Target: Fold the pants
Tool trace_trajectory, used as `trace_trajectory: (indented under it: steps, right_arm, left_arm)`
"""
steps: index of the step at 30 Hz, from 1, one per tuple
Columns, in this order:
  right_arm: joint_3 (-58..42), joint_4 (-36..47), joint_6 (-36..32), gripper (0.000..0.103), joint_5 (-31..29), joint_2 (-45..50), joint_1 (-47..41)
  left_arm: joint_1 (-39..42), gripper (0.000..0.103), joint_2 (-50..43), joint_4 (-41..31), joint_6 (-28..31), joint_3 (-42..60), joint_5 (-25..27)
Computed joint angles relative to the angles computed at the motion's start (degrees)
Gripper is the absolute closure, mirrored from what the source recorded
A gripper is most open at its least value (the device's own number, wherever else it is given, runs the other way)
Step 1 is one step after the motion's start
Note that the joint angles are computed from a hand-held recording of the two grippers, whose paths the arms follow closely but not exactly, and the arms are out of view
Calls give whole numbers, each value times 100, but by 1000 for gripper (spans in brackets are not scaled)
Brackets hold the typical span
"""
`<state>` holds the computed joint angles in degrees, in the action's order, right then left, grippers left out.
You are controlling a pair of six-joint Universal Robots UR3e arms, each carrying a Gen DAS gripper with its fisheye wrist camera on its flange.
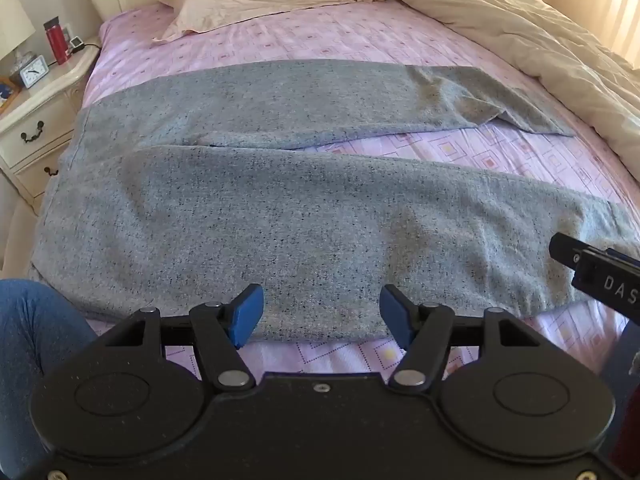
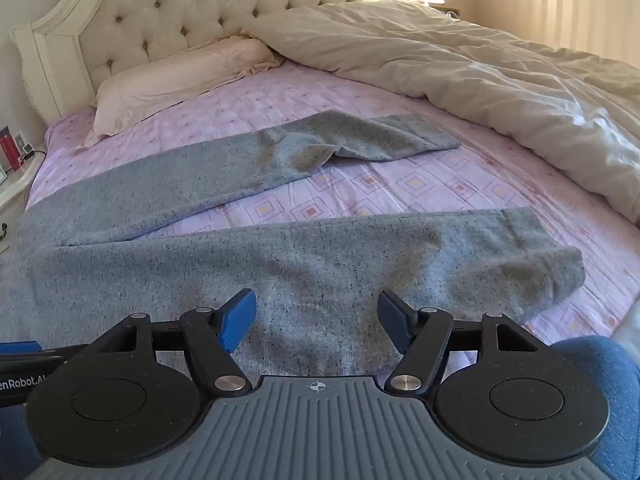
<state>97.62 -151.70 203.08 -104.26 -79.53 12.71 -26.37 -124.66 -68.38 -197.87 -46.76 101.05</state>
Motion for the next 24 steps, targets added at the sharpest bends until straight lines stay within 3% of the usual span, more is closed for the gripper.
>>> trace_trajectory:
  steps: [5, 9, 13, 24]
  right_arm:
    - [-84, -121, -166, 37, -180, 147, 75]
    - [-48, -156, -126, 37, -141, 143, 90]
    - [-25, -121, -116, 37, -106, 130, 93]
    - [-131, 18, -154, 37, -63, 162, 73]
  left_arm:
    - [-36, 36, 24, 107, 77, -75, -15]
    - [111, 37, 410, 569, 241, -865, -139]
    - [48, 37, 86, 107, 52, -185, -72]
    - [45, 37, 46, 6, 59, -88, -50]
